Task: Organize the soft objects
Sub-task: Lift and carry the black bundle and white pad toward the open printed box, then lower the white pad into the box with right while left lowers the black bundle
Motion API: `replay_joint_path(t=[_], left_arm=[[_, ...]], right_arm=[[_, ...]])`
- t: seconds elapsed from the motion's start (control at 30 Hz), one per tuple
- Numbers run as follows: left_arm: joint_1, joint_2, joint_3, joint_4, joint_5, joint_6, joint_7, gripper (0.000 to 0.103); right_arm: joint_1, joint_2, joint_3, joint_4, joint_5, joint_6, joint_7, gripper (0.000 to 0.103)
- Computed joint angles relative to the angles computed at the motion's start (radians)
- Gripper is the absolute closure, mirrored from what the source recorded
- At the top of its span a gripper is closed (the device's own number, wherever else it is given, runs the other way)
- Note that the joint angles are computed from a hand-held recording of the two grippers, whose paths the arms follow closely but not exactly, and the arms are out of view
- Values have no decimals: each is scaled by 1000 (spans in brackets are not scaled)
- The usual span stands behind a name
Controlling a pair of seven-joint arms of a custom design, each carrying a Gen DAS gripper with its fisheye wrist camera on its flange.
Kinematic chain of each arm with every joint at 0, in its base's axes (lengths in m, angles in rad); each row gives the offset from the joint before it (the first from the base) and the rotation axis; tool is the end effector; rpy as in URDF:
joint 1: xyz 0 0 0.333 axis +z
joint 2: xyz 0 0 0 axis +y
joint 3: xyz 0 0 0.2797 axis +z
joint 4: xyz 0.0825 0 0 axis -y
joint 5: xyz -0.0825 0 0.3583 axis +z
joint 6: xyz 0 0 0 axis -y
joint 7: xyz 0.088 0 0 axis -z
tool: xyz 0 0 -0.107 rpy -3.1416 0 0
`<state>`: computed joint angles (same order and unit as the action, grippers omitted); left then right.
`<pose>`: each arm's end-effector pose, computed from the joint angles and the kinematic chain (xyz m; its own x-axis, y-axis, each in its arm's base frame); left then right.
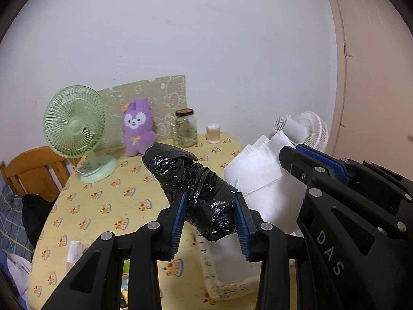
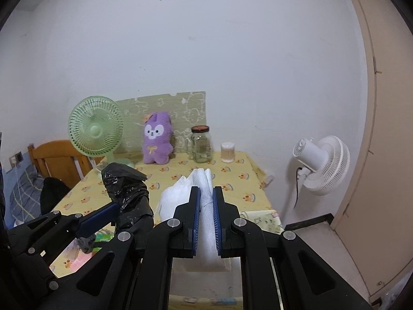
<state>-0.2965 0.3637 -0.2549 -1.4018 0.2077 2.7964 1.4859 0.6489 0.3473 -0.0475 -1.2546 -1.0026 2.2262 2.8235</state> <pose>0.5907 -0.3333 0.6033 -0.5055 -0.8618 -0.0410 -0.4153 0.2847 -0.8640 0.5618 0.3615 0.6189 -0.2476 -0.9688 -0.0141 -0.4177 0.1199 -0.9007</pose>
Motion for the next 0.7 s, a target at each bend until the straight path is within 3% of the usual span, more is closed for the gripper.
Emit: replay_joint_path(t=[0.7], left_arm=[[-59,181,-30,234,-64,-250,133,61]], right_arm=[[-99,-84,33,-205,52,36,55,90]])
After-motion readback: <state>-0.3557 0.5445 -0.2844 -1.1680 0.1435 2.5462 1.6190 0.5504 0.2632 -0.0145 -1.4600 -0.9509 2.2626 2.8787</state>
